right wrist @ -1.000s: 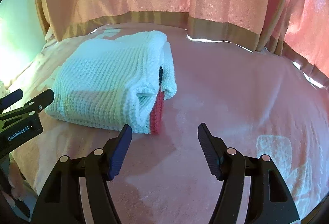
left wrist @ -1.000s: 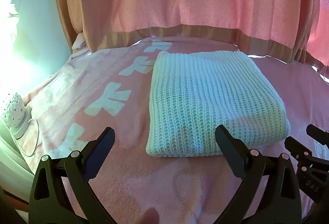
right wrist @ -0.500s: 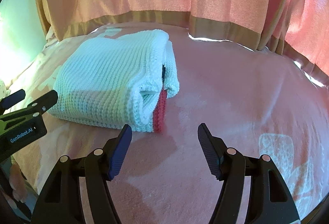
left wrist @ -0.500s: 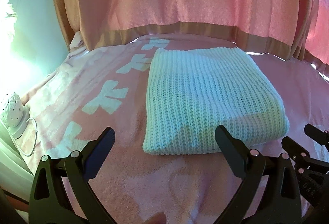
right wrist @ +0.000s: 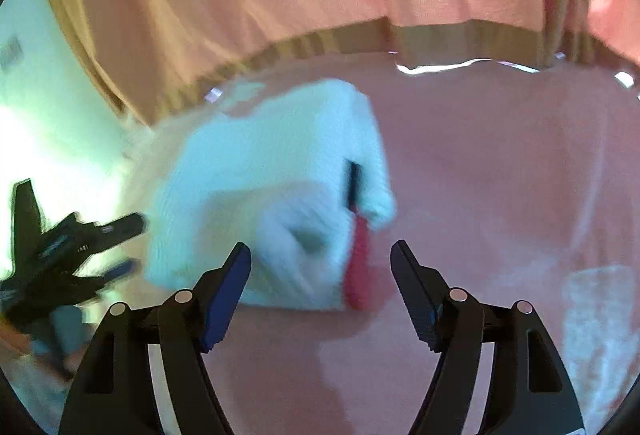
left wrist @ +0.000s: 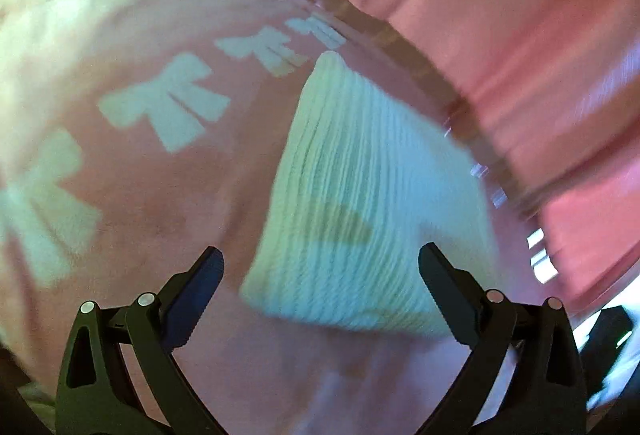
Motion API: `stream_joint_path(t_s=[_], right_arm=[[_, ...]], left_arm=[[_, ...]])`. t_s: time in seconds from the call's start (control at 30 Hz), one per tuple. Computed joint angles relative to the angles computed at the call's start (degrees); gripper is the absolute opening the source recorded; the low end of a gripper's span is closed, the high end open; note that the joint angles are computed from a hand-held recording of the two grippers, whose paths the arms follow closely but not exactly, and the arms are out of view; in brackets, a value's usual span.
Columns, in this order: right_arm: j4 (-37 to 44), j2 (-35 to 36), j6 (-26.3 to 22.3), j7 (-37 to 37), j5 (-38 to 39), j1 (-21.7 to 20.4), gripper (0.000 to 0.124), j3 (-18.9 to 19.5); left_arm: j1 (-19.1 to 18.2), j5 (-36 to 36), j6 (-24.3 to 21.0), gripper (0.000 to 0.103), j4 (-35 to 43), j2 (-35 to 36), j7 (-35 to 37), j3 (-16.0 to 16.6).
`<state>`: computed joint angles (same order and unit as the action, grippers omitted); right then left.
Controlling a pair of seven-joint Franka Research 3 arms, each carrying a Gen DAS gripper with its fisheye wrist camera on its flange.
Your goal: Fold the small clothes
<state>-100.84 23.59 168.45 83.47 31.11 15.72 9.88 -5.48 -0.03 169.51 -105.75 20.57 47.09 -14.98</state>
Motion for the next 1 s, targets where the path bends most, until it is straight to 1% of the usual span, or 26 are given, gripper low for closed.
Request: stream_joint_path(t_s=[0.03, 0.07, 0.1, 0.17, 0.2, 0.23, 0.27, 0.3, 0.33, 0.37, 0.4, 0.43, 0.5, 0.57, 0.6, 0.63, 0.7, 0.73, 0.77, 0.8, 0.83, 0.87, 0.9, 0.93, 0.97, 1.0], right_arm=[[2.1, 1.0, -0.6, -2.7, 2.7, -1.4, 0.074, 1.6], [3.9, 2.1, -0.7, -1.6, 1.4, -1.1, 0.078, 1.1], [6.1, 3.4, -1.8, 0.2, -0.4, 0.3, 0.086, -0.7], [13.6, 8.2, -8.2, 6.1, -6.0, 3.3, 0.086, -5.5], [16.0, 10.0, -10.2, 8.2, -7.5, 3.7, 0.086, -6.4], [18.8, 12.1, -13.0, 9.0, -8.1, 3.1, 0.086, -6.1], [22.6, 15.0, -17.5, 9.6, -7.5, 1.7, 0.085, -4.9], [24.8, 17.0, -20.1, 9.1, -5.5, -0.1, 0.074, -2.7], [25.7, 18.7, -20.7, 7.5, -1.4, -2.6, 0.061, 0.5], [24.5, 18.6, -18.8, 5.8, 1.2, -3.6, 0.047, 2.1], [24.8, 18.6, -18.9, 3.5, 3.2, -4.7, 0.037, 3.7], [24.5, 17.9, -18.5, 3.2, 3.5, -4.2, 0.033, 3.3], [20.9, 13.6, -13.4, -1.3, 3.5, -3.0, 0.032, 3.4], [16.0, 8.5, -8.8, -5.8, 5.4, -2.9, 0.032, 4.9], [14.4, 7.1, -7.8, -7.1, 6.2, -2.8, 0.034, 5.1], [12.6, 5.9, -7.2, -5.8, 4.8, -1.0, 0.038, 3.2], [12.4, 7.0, -9.4, 3.4, -3.8, 4.2, 0.051, -3.7], [12.8, 8.6, -12.6, 8.1, -7.6, 5.2, 0.051, -5.8], [12.7, 9.3, -14.3, 9.7, -7.4, 4.9, 0.052, -5.9], [10.9, 8.7, -12.8, 8.7, -3.2, 3.1, 0.052, -4.0], [9.6, 7.7, -11.8, 9.5, -2.0, 2.6, 0.052, -3.5], [7.6, 5.6, -9.9, 11.2, -4.7, 4.1, 0.052, -5.0], [4.0, 3.0, -4.9, 13.9, -9.5, 7.4, 0.051, -8.2], [1.2, 1.2, -1.1, 17.0, -13.8, 10.5, 0.047, -11.2], [-0.5, -0.2, 1.5, 19.0, -18.7, 12.4, 0.045, -13.0], [-0.5, -0.4, 1.2, 18.1, -19.7, 12.6, 0.042, -12.7]], left_arm=[[1.0, -1.2, 0.3, 0.097, 1.1, 0.8, 0.6, -0.9], [1.0, -0.9, -0.9, 0.098, 3.6, 2.1, 1.0, -0.7], [1.7, -1.2, -2.8, 0.098, 6.4, 3.8, 2.7, -1.6], [2.6, -2.5, -9.3, 0.098, 13.5, 8.2, 6.4, -3.5], [2.5, -3.3, -11.8, 0.098, 16.7, 10.3, 7.7, -3.9], [1.3, -2.8, -16.2, 0.098, 21.4, 13.3, 8.3, -3.2], [0.0, -2.0, -19.6, 0.098, 24.6, 15.2, 8.4, -2.0], [-0.9, -1.3, -23.5, 0.098, 28.7, 17.8, 9.5, -1.5], [-0.4, -2.4, -25.6, 0.098, 31.4, 20.0, 12.1, -2.4], [-0.9, -2.3, -26.0, 0.097, 32.4, 20.4, 12.8, -1.8], [-0.9, -2.8, -26.7, 0.084, 33.4, 20.8, 14.1, -2.0], [-0.6, -3.6, -28.2, 0.069, 35.1, 21.3, 16.1, -2.6], [0.0, -4.8, -30.9, 0.054, 37.7, 21.0, 20.8, -3.5], [0.4, -6.0, -29.5, 0.053, 36.1, 18.8, 24.2, -3.5], [0.7, -6.5, -28.9, 0.054, 35.2, 17.7, 26.0, -3.6], [0.5, -6.6, -29.4, 0.058, 35.0, 17.4, 26.8, -3.1], [-2.2, -2.4, -31.1, 0.067, 35.1, 17.8, 26.7, 0.3], [-3.7, 0.0, -32.3, 0.073, 35.2, 18.2, 25.5, 2.2], [-4.5, 1.3, -33.5, 0.079, 34.6, 18.5, 24.2, 3.1], [-3.8, 0.4, -31.5, 0.08, 32.5, 17.6, 23.6, 2.5], [-3.4, -0.2, -29.7, 0.08, 30.3, 16.2, 22.8, 2.1], [-4.0, 1.0, -27.3, 0.079, 27.1, 13.6, 21.7, 2.7], [-4.9, 3.1, -24.2, 0.08, 23.8, 11.1, 20.1, 3.8], [-7.0, 7.4, -20.6, 0.087, 19.8, 8.3, 16.5, 6.4], [-8.8, 11.4, -19.1, 0.089, 17.8, 6.9, 12.8, 8.6], [-9.6, 13.8, -19.3, 0.089, 17.4, 6.6, 10.4, 9.3]])
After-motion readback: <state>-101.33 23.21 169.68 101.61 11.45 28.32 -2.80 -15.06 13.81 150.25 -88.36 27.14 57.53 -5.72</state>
